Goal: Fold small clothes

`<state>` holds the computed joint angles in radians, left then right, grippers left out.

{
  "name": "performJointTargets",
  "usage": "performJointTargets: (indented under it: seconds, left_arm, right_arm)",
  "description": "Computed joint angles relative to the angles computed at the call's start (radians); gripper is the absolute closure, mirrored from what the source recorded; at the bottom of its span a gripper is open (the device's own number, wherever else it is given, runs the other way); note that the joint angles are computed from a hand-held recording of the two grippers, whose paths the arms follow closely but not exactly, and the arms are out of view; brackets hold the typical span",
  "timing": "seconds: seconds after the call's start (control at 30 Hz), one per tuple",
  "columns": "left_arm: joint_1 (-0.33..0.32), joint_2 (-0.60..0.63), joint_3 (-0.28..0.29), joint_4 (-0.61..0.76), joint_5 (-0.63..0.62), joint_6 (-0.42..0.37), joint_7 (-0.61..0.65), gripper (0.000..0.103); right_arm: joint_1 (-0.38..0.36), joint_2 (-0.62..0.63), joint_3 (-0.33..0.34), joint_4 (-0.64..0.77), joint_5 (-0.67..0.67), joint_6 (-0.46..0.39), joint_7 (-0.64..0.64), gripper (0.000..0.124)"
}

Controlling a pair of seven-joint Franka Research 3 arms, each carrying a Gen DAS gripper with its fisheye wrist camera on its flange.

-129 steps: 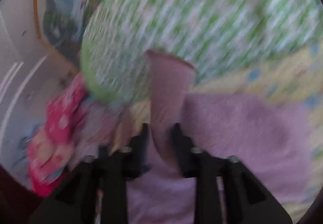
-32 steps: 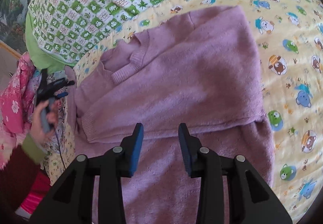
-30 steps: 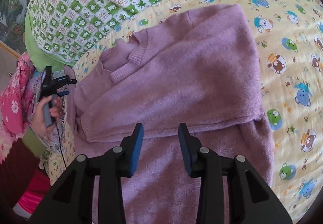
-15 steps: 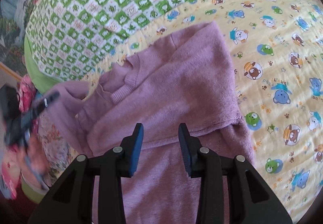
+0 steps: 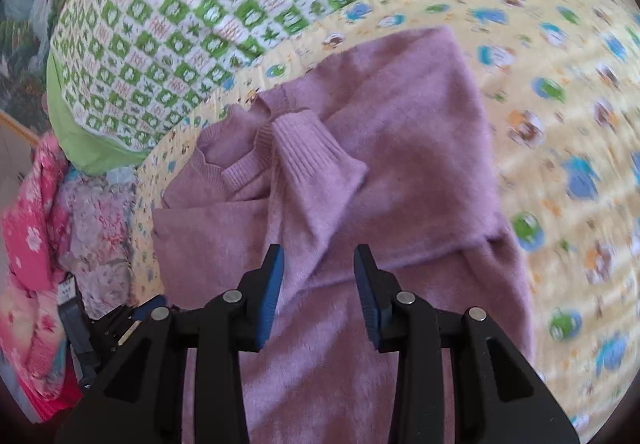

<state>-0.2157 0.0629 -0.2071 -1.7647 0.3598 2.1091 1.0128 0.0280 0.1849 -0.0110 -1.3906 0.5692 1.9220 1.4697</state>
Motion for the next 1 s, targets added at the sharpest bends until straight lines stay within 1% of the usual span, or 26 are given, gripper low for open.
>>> performJointTargets:
  seconds: [0.1, 0.17, 0.23, 0.3, 0.33, 0.37, 0.4, 0.43, 0.47, 0.5, 0.53, 0.57, 0.6, 0.67, 0.7, 0.73, 0.77, 0.8, 0.87, 0.9, 0.97, 1.0]
  left_arm:
    - [0.008, -0.011, 0.013, -0.034, 0.07, -0.052, -0.049, 0.047]
    - [0.013, 0.008, 0.014, -0.019, 0.08, -0.058, -0.064, 0.047]
    - [0.009, 0.034, 0.014, 0.003, 0.121, -0.065, -0.086, 0.047]
    - [-0.014, 0.076, 0.014, 0.043, 0.216, -0.137, -0.126, 0.044]
    - [-0.027, 0.1, 0.015, 0.073, 0.252, -0.177, -0.147, 0.042]
    - [-0.034, 0.119, 0.022, 0.091, 0.28, -0.2, -0.18, 0.041]
    - [-0.036, 0.126, 0.028, 0.099, 0.289, -0.206, -0.205, 0.04]
    - [-0.037, 0.135, 0.033, 0.112, 0.296, -0.216, -0.229, 0.04]
    - [-0.035, 0.146, 0.042, 0.128, 0.296, -0.23, -0.267, 0.04]
    - [-0.032, 0.145, 0.048, 0.13, 0.294, -0.237, -0.299, 0.04]
    - [-0.028, 0.149, 0.056, 0.144, 0.289, -0.254, -0.347, 0.04]
    - [-0.024, 0.138, 0.06, 0.135, 0.283, -0.261, -0.388, 0.04]
    - [-0.016, 0.132, 0.063, 0.135, 0.272, -0.262, -0.418, 0.04]
    - [0.003, 0.096, 0.064, 0.104, 0.233, -0.247, -0.481, 0.04]
    - [0.017, 0.075, 0.065, 0.08, 0.207, -0.227, -0.507, 0.04]
    - [0.032, 0.051, 0.066, 0.049, 0.179, -0.194, -0.528, 0.04]
    - [0.038, 0.032, 0.061, 0.024, 0.166, -0.171, -0.546, 0.039]
    - [0.044, 0.026, 0.058, 0.015, 0.162, -0.16, -0.547, 0.039]
    - [0.048, 0.033, 0.05, 0.022, 0.168, -0.169, -0.536, 0.039]
    - [0.049, 0.035, 0.048, 0.023, 0.169, -0.171, -0.533, 0.039]
    - [0.052, 0.032, 0.046, 0.016, 0.163, -0.162, -0.534, 0.039]
    - [0.053, 0.03, 0.045, 0.013, 0.157, -0.159, -0.534, 0.039]
  right_arm:
    - [0.025, 0.079, 0.023, 0.112, -0.018, -0.011, -0.001, 0.085]
    - [0.057, 0.147, 0.037, 0.207, -0.072, -0.04, 0.014, 0.082]
    - [0.117, 0.222, 0.031, 0.308, -0.21, -0.072, 0.054, 0.081]
    - [0.176, 0.31, 0.012, 0.427, -0.359, -0.148, 0.091, 0.081]
    - [0.203, 0.333, -0.003, 0.446, -0.424, -0.156, 0.107, 0.081]
    - [0.209, 0.336, -0.006, 0.433, -0.444, -0.145, 0.118, 0.081]
    - [0.204, 0.338, -0.001, 0.426, -0.44, -0.141, 0.125, 0.082]
    - [0.198, 0.342, 0.003, 0.429, -0.436, -0.14, 0.129, 0.097]
    - [0.183, 0.353, 0.015, 0.453, -0.407, -0.145, 0.125, 0.118]
    - [0.17, 0.359, 0.026, 0.474, -0.379, -0.143, 0.124, 0.117]
    - [0.142, 0.356, 0.049, 0.488, -0.313, -0.111, 0.116, 0.118]
    - [0.113, 0.338, 0.075, 0.482, -0.238, -0.056, 0.093, 0.118]
    - [0.082, 0.307, 0.102, 0.46, -0.151, 0.021, 0.053, 0.118]
    - [-0.012, 0.201, 0.181, 0.336, 0.138, 0.219, -0.109, 0.118]
    - [-0.046, 0.152, 0.203, 0.282, 0.255, 0.292, -0.193, 0.118]
    - [-0.052, 0.103, 0.19, 0.223, 0.302, 0.349, -0.246, 0.118]
    - [-0.042, 0.085, 0.164, 0.199, 0.282, 0.361, -0.237, 0.118]
    - [-0.038, 0.074, 0.137, 0.168, 0.262, 0.349, -0.217, 0.118]
    - [-0.026, 0.051, 0.074, 0.061, 0.182, 0.315, -0.134, 0.118]
    - [-0.02, 0.053, 0.055, 0.036, 0.153, 0.302, -0.101, 0.118]
    - [-0.021, 0.034, 0.027, -0.057, 0.117, 0.28, -0.053, 0.118]
    - [-0.02, 0.014, 0.015, -0.114, 0.098, 0.282, -0.031, 0.118]
